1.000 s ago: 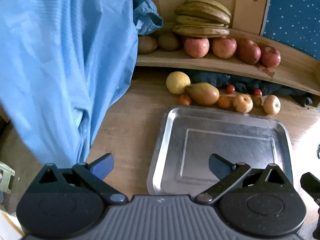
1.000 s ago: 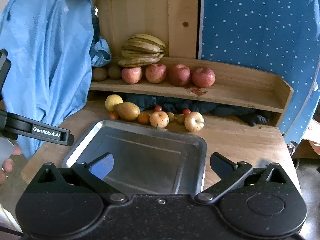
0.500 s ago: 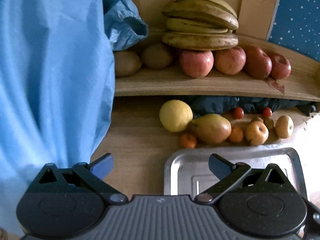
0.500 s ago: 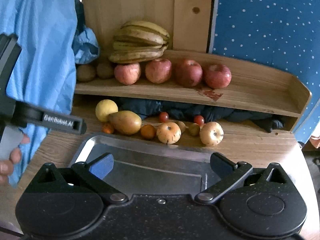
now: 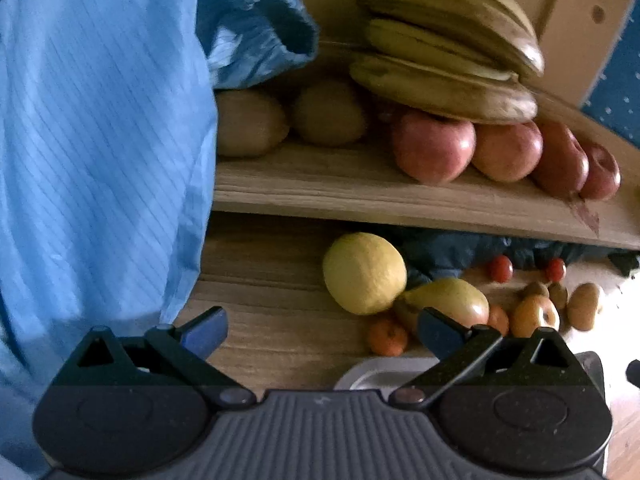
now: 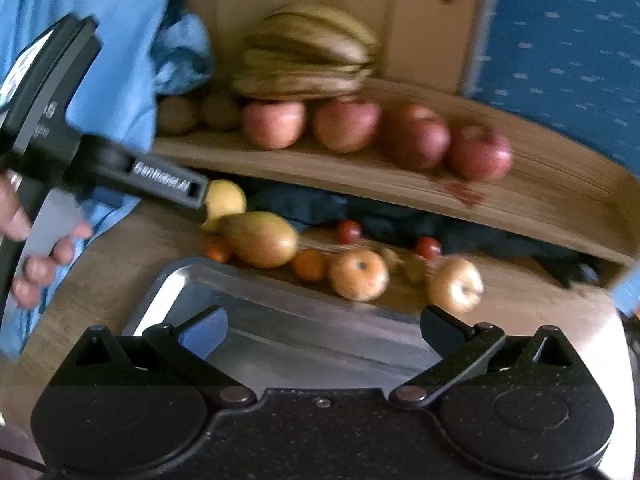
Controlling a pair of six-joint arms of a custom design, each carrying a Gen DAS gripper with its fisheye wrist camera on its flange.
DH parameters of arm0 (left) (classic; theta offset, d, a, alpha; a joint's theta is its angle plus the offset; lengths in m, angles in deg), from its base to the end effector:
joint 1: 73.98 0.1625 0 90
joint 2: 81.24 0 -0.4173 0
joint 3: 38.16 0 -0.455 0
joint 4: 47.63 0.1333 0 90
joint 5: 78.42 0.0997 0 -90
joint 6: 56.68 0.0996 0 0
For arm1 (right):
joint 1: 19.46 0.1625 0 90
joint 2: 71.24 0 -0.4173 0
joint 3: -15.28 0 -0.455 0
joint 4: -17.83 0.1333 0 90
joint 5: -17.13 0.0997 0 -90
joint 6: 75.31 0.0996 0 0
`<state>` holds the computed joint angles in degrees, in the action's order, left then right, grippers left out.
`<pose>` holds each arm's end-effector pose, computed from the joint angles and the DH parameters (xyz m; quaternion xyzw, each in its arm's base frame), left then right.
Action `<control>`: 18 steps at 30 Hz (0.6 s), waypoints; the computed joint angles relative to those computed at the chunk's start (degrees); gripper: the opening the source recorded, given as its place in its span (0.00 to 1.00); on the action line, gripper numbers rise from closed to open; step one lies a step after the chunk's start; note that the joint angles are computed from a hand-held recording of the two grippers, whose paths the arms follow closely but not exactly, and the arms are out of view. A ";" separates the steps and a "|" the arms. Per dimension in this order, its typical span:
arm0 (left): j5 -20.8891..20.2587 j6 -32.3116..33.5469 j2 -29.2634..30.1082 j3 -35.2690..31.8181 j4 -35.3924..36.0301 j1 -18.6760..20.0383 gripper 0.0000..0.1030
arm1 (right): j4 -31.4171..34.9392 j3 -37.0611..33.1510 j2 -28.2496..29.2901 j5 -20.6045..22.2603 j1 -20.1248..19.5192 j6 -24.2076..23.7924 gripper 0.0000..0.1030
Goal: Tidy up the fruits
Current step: 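Move left tool toward the yellow lemon while right tool approaches the brown pear, then close left tool on the yellow lemon while right tool grasps the brown pear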
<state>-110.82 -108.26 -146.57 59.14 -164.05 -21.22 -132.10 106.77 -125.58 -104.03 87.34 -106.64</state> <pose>-0.2228 -0.6524 0.2380 -0.0861 0.8713 -0.3064 0.3734 0.2895 -0.6760 0.1868 0.3366 -0.8838 0.1554 0.2852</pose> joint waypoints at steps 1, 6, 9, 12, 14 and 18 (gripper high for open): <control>-0.64 0.41 -0.01 -0.32 -0.06 0.32 1.00 | 1.19 -0.99 0.68 0.99 -0.33 -0.97 0.99; -1.00 3.05 0.90 -1.39 -1.80 1.53 1.00 | 5.04 -5.33 3.90 4.83 -1.56 -4.64 0.99; -1.45 2.89 1.70 -2.47 -1.78 2.24 1.00 | 6.98 -8.16 6.06 6.39 -2.12 -6.21 0.98; -2.50 3.10 2.48 -3.45 -2.33 3.11 1.00 | 9.35 -10.99 8.09 8.50 -2.75 -7.87 0.92; -2.62 3.14 3.10 -4.01 -2.68 3.49 1.00 | 10.93 -12.60 9.25 9.71 -3.10 -8.55 0.88; -2.96 3.30 4.22 -5.04 -3.75 4.15 0.99 | 13.39 -15.55 11.53 10.57 -3.45 -9.30 0.84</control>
<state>-113.78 -104.95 -142.34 54.10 -167.80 -17.07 -118.71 91.22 -114.05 -93.45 83.88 -115.93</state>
